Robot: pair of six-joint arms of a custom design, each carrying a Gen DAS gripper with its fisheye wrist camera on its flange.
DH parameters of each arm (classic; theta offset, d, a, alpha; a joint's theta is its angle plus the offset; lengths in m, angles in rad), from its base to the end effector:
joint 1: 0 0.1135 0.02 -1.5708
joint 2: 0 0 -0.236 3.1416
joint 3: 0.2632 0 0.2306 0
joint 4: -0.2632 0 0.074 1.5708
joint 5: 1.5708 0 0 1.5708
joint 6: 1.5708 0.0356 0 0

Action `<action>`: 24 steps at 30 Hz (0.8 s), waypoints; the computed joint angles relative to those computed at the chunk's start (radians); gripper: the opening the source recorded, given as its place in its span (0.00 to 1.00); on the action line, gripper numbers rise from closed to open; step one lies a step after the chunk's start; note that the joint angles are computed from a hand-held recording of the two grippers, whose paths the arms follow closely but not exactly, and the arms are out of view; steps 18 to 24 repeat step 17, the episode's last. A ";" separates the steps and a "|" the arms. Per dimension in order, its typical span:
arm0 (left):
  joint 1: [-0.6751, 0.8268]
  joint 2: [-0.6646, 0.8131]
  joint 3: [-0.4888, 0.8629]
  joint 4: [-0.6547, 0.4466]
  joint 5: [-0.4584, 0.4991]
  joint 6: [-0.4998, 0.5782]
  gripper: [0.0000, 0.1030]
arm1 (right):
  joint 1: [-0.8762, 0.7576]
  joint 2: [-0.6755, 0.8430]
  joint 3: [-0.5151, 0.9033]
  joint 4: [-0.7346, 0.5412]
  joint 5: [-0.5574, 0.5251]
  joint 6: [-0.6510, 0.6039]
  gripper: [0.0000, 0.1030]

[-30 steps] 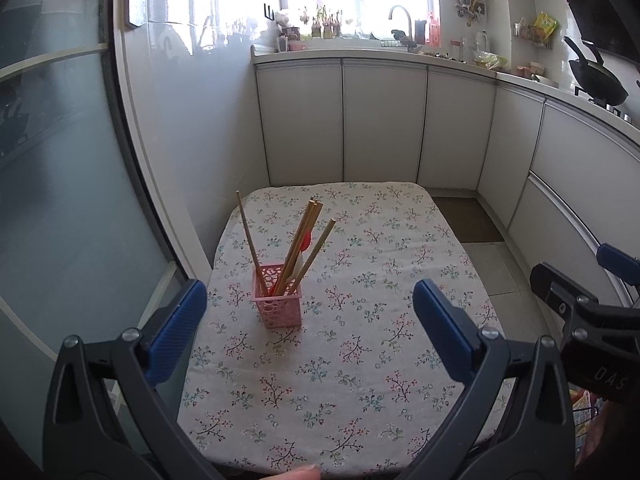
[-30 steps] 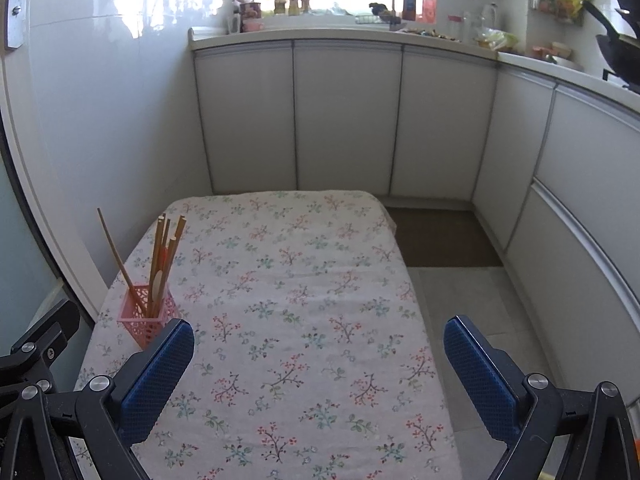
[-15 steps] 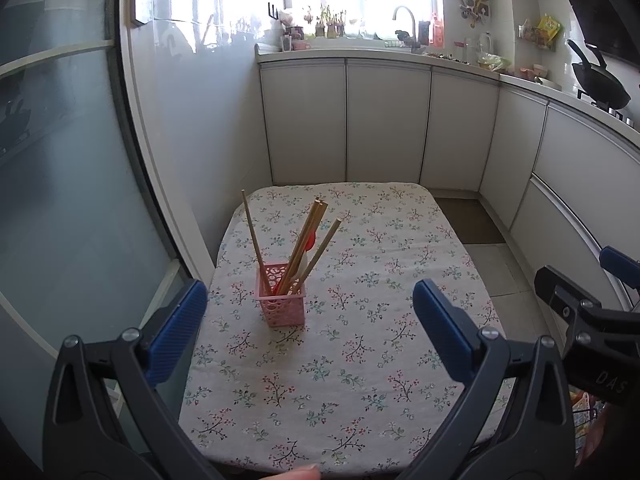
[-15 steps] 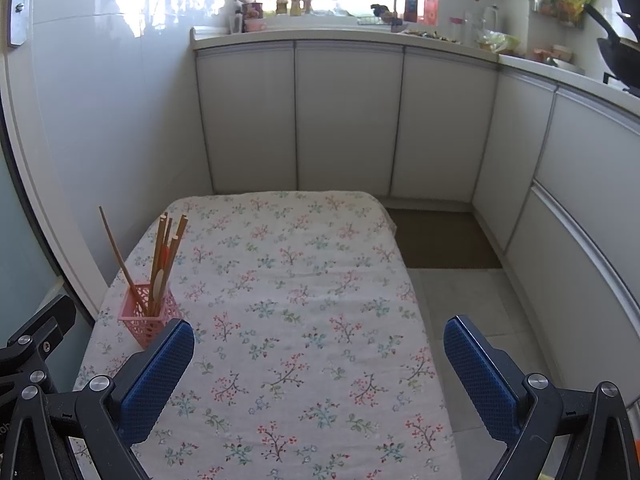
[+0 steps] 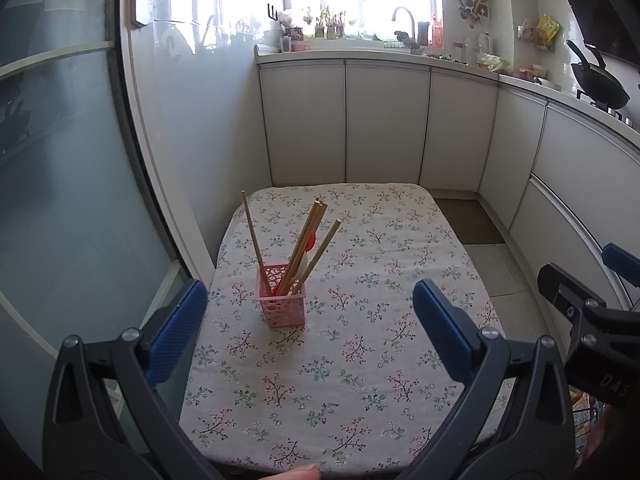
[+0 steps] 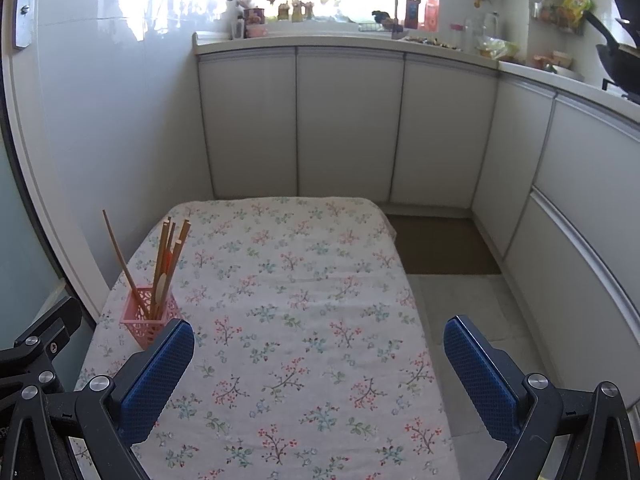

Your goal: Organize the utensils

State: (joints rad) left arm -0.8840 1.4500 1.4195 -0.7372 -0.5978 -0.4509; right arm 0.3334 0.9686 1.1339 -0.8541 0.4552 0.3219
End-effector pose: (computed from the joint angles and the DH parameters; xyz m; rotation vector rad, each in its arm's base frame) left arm 0.1996 -0.2118 0.3291 0.1885 2.1744 -0.0451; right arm 0.1732 0.0434 0.3364 0.2247 2.1705 -0.1462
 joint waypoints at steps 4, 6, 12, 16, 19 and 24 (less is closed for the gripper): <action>0.000 -0.002 -0.003 0.001 -0.002 0.002 0.99 | 0.017 -0.007 -0.002 -0.001 0.016 0.006 1.00; 0.000 -0.002 -0.002 0.002 -0.004 0.002 0.99 | 0.014 -0.006 0.001 -0.002 0.014 0.003 1.00; -0.001 -0.001 0.000 -0.003 -0.004 0.004 0.99 | 0.017 -0.007 0.001 -0.005 0.017 0.005 1.00; 0.006 -0.001 0.001 0.003 0.011 0.016 0.99 | 0.011 -0.012 -0.001 -0.005 0.012 0.000 1.00; 0.009 -0.004 -0.002 0.009 0.016 0.020 0.99 | 0.004 -0.012 -0.001 -0.002 0.004 -0.005 1.00; 0.009 -0.004 -0.002 0.009 0.016 0.020 0.99 | 0.004 -0.012 -0.001 -0.002 0.004 -0.005 1.00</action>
